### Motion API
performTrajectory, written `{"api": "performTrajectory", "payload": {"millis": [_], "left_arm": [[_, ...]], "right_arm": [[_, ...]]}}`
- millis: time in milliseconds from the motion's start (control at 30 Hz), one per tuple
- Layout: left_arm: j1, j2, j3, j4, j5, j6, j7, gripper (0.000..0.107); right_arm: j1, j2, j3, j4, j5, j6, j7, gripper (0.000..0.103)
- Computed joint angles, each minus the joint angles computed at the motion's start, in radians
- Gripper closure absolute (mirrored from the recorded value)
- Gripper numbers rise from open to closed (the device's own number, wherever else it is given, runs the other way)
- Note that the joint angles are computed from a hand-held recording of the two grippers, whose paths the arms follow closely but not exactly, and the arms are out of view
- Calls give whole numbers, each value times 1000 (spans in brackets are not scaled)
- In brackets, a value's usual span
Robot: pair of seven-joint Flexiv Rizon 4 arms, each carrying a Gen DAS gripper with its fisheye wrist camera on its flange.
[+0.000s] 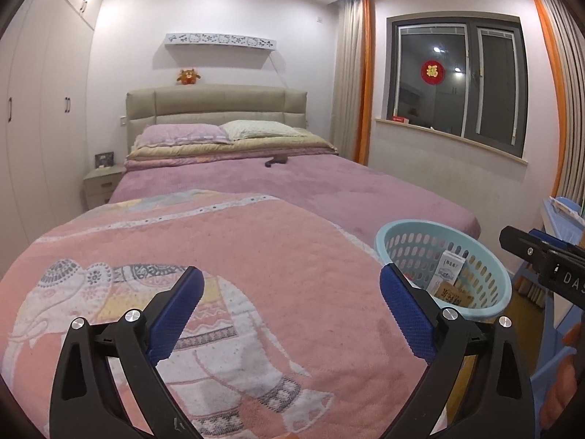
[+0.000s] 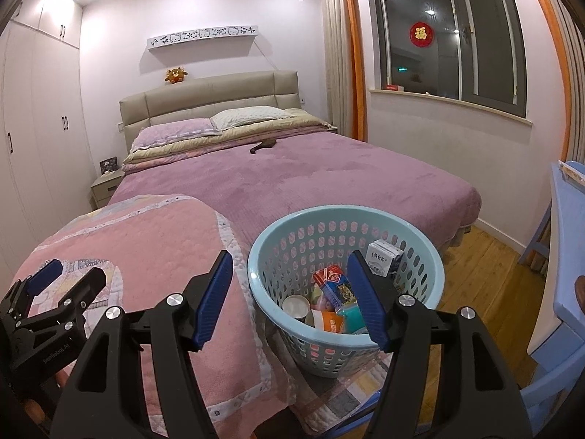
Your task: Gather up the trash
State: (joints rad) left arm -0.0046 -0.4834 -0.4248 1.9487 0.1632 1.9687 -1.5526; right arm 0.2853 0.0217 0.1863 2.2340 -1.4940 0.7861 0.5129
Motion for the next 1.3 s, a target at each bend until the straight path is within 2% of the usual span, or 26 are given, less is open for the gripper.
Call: {"api": "performTrajectory", "payload": {"millis": [700, 1300], "left_arm": [[19, 2, -16, 3, -3, -18, 3, 11], [-4, 6, 4, 0, -41, -36, 30, 11]], "right_arm": [[-2, -16, -7, -5, -4, 16, 3, 38], [-4, -16, -7, -2, -9, 23, 6, 38]]}}
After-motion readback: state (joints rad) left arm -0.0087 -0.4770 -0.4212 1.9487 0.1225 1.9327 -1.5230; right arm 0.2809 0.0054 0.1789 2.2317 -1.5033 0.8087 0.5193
